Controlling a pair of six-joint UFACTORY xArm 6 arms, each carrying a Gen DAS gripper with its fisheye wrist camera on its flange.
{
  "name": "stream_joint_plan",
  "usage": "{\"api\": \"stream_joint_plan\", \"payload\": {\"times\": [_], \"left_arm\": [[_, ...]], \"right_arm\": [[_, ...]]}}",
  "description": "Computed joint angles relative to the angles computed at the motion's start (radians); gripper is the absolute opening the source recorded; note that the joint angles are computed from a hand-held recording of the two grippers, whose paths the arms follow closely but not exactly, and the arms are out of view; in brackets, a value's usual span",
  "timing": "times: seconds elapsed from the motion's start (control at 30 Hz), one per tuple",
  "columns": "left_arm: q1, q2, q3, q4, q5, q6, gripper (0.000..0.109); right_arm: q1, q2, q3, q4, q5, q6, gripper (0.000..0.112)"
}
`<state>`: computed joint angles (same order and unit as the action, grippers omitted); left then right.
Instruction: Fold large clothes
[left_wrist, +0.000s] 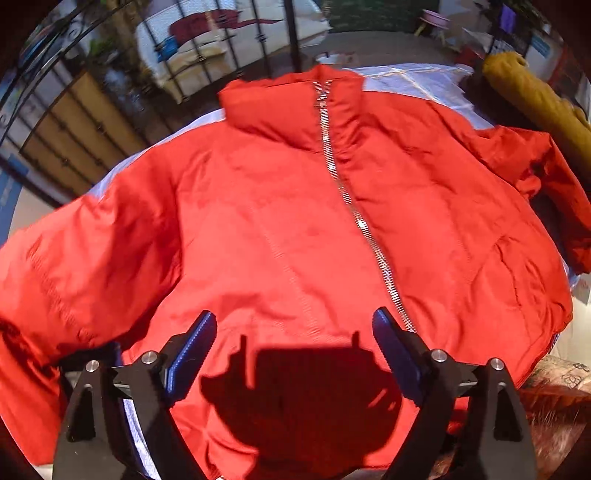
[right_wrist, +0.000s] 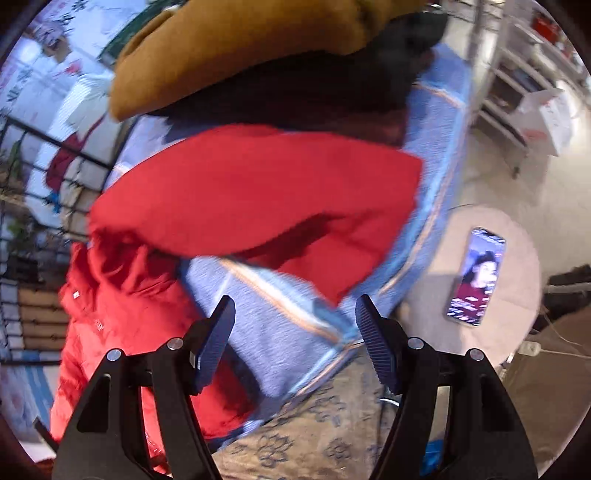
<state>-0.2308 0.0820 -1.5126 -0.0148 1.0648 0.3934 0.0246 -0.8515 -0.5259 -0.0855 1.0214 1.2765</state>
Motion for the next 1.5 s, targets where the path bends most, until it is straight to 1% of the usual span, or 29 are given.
{"api": "stream_joint_plan", "payload": {"times": [0.03,0.07,0.1,0.17,0.23,0.3,0.37,0.4,0.43,0.53,0.57,0.63,0.73,0.83,0.93,1.03,1.07,1.13,1.2,1.23,1.33,1.4,1.43,1.47,1.5], "left_arm": [[-0.013,0.0,0.002,-0.005,-0.002,0.004,0.085],[-0.021,-0.005,0.003,-0.007,0.005,0.01,0.085],[-0.03,-0.005,0.006,-0.002,0.002,0.013,0.085],[-0.039,-0.021,0.019,0.006,0.004,0.024,0.085],[-0.04,-0.029,0.029,0.012,0.004,0.024,0.086],[-0.034,-0.034,0.032,0.019,0.014,0.011,0.086],[-0.025,-0.037,0.033,0.028,0.024,-0.004,0.086],[-0.022,-0.04,0.034,0.034,0.029,-0.012,0.086],[-0.019,-0.041,0.035,0.038,0.033,-0.018,0.087],[-0.014,-0.039,0.031,0.038,0.043,-0.022,0.087],[-0.015,-0.038,0.03,0.039,0.044,-0.021,0.087],[-0.02,-0.038,0.03,0.037,0.041,-0.015,0.087],[-0.031,-0.036,0.03,0.033,0.035,0.003,0.087],[-0.044,-0.04,0.035,0.033,0.02,0.021,0.087],[-0.049,-0.047,0.038,0.022,0.004,0.035,0.087],[-0.043,-0.057,0.044,0.017,-0.01,0.032,0.087],[-0.039,-0.061,0.046,0.018,-0.013,0.025,0.087],[-0.026,-0.065,0.047,0.016,-0.009,0.006,0.087],[-0.007,-0.066,0.046,0.021,-0.003,-0.03,0.087],[0.003,-0.064,0.044,0.021,0.002,-0.048,0.087],[0.029,-0.059,0.036,0.021,0.018,-0.1,0.087],[0.045,-0.055,0.031,0.023,0.026,-0.129,0.087],[0.049,-0.054,0.029,0.027,0.027,-0.138,0.087],[0.053,-0.053,0.028,0.033,0.026,-0.149,0.087],[0.055,-0.051,0.024,0.037,0.026,-0.157,0.087]], "right_arm": [[-0.022,-0.009,0.01,0.006,-0.001,-0.012,0.067],[-0.056,-0.022,0.03,0.035,-0.017,-0.054,0.068],[-0.087,-0.016,0.04,0.07,-0.031,-0.11,0.067],[-0.115,0.012,0.04,0.076,-0.047,-0.178,0.067],[-0.125,0.062,0.039,0.067,-0.073,-0.258,0.067],[-0.119,0.109,0.037,0.062,-0.079,-0.276,0.067],[-0.129,0.129,0.042,0.061,-0.096,-0.281,0.064],[-0.135,0.132,0.043,0.058,-0.102,-0.279,0.051],[-0.134,0.134,0.041,0.05,-0.11,-0.271,0.035],[-0.098,0.166,-0.019,-0.047,-0.062,-0.254,0.015],[-0.081,0.177,-0.044,-0.085,-0.046,-0.248,0.014],[-0.044,0.196,-0.114,-0.16,0.01,-0.235,0.01],[0.007,0.222,-0.24,-0.262,0.059,-0.258,0.008],[0.063,0.297,-0.423,-0.386,0.108,-0.35,0.007],[0.08,0.393,-0.623,-0.459,0.099,-0.485,0.006],[0.061,0.5,-0.82,-0.476,0.067,-0.635,0.006],[0.047,0.545,-0.899,-0.46,0.061,-0.698,0.006],[0.034,0.611,-1.011,-0.46,0.07,-0.773,0.006],[0.03,0.662,-1.093,-0.468,0.088,-0.825,0.006],[0.027,0.685,-1.124,-0.457,0.096,-0.833,0.006],[0.015,0.741,-1.185,-0.359,0.092,-0.858,0.006],[0.051,0.779,-1.212,-0.378,0.092,-0.904,0.006],[0.067,0.802,-1.228,-0.366,0.078,-0.929,0.006],[0.078,0.827,-1.246,-0.32,0.051,-0.958,0.006],[0.098,0.878,-1.303,-0.285,0.047,-0.984,0.006]]}}
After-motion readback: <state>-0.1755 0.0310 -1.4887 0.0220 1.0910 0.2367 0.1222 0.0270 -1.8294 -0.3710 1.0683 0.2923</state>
